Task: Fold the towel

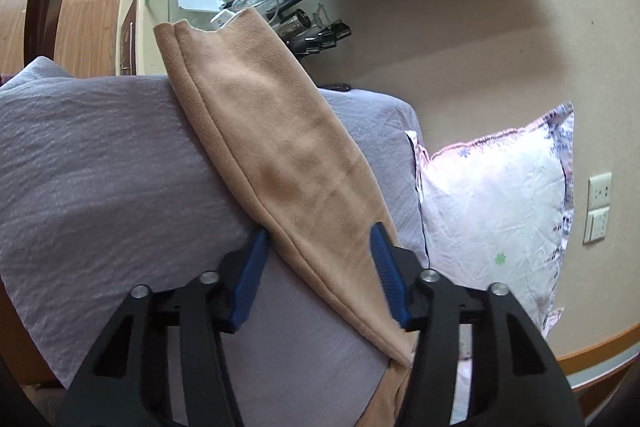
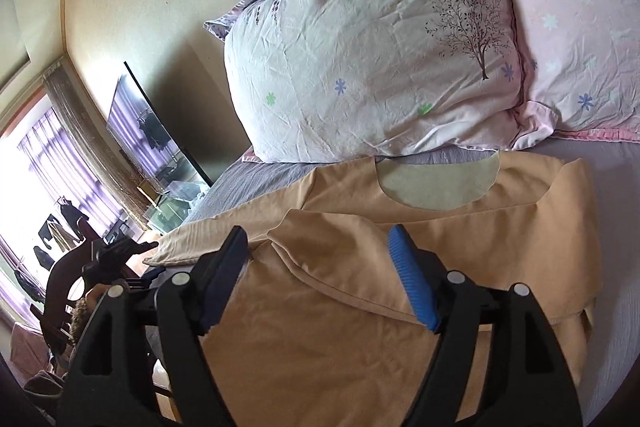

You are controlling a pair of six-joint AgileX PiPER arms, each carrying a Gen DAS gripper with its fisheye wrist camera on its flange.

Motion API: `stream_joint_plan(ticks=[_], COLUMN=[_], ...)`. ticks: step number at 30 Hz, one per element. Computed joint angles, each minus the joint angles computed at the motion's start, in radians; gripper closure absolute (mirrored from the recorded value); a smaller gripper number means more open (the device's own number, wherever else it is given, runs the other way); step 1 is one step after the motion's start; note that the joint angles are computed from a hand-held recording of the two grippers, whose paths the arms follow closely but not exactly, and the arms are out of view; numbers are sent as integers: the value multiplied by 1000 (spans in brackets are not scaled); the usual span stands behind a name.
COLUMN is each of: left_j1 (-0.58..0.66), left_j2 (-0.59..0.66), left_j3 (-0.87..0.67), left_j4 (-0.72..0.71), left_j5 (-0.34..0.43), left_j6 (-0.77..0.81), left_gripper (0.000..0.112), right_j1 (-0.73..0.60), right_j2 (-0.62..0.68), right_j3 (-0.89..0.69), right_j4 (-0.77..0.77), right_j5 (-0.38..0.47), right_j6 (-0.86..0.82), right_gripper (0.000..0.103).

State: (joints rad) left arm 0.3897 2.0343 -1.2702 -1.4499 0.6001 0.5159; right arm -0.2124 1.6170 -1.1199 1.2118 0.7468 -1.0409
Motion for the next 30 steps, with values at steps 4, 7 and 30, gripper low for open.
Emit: stream_joint_plan(ticks=[4,7,30], left_j1=[45,-12,-1042], left_j2=[91,38,175], left_j3=[-70,-95,-672], left_j4=[-28,112,1178], left_j5=[68,-42,67], left_j6=[-30,-86,-131], left_gripper=[106,108,97], right_j1=[-60,-118,-391], right_j2=[-28,-51,148], right_j3=[44,76,-11], right_j4=[52,69,-23], right_j5=[37,41,91], right_j6=[-64,-97,64], right_gripper=[25,25,33])
